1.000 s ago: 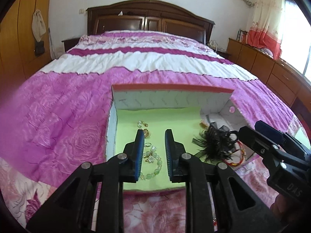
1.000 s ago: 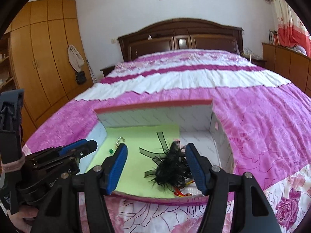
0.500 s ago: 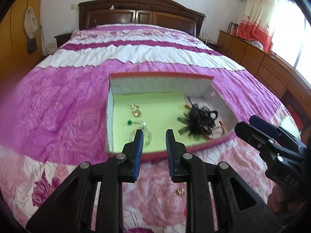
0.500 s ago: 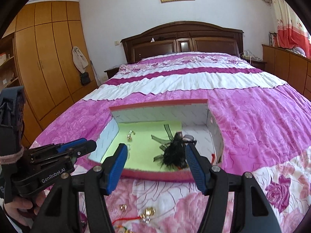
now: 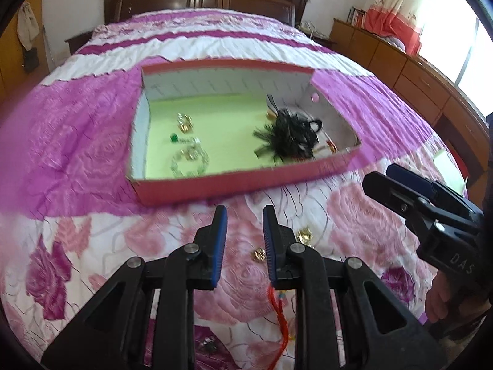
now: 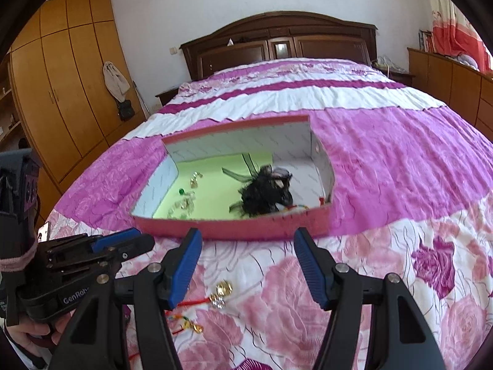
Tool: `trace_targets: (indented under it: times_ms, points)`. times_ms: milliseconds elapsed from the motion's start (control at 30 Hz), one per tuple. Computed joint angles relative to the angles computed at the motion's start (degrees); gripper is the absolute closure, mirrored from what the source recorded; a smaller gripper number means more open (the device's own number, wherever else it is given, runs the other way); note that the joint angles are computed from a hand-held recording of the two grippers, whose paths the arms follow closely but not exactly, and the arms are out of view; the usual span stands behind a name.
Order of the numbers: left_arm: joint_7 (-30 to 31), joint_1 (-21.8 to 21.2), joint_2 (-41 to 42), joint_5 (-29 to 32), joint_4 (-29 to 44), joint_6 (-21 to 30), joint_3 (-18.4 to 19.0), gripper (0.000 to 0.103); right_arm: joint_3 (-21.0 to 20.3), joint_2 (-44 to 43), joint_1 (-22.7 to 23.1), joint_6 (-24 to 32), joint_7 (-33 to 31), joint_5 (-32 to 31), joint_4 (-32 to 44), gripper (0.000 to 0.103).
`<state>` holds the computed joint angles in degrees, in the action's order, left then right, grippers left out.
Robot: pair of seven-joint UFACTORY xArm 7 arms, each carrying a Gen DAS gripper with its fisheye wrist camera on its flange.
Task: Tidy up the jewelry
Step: 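Lift both tools out of the box toward the gold earrings, then grasp a gold earring with the left tool while the right tool grasps another gold earring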
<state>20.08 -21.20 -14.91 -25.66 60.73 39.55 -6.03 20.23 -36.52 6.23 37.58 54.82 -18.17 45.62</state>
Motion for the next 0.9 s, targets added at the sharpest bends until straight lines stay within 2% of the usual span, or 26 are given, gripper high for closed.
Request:
trace_targets:
  times_ms: [500, 800, 900]
  points:
    - [0.6, -0.5, 1.2, -1.7, -0.8, 5.8, -0.4, 0.088, -1.5, -2.3, 2.0, 0.7, 0.5, 3.7, -3.8, 0.038]
    - [-0.7, -0.2, 2.3, 0.2, -1.1, 5.5, -1.3, 0.089, -2.0, -2.8, 2.1, 0.0, 0.5, 5.0, -4.8, 0.038]
    - [-1.1, -0.2, 2.6, 0.9, -1.4, 4.8, -1.6, 0.093, -2.1, -2.9, 2.2, -0.1, 0.4, 5.4, -5.1, 0.038]
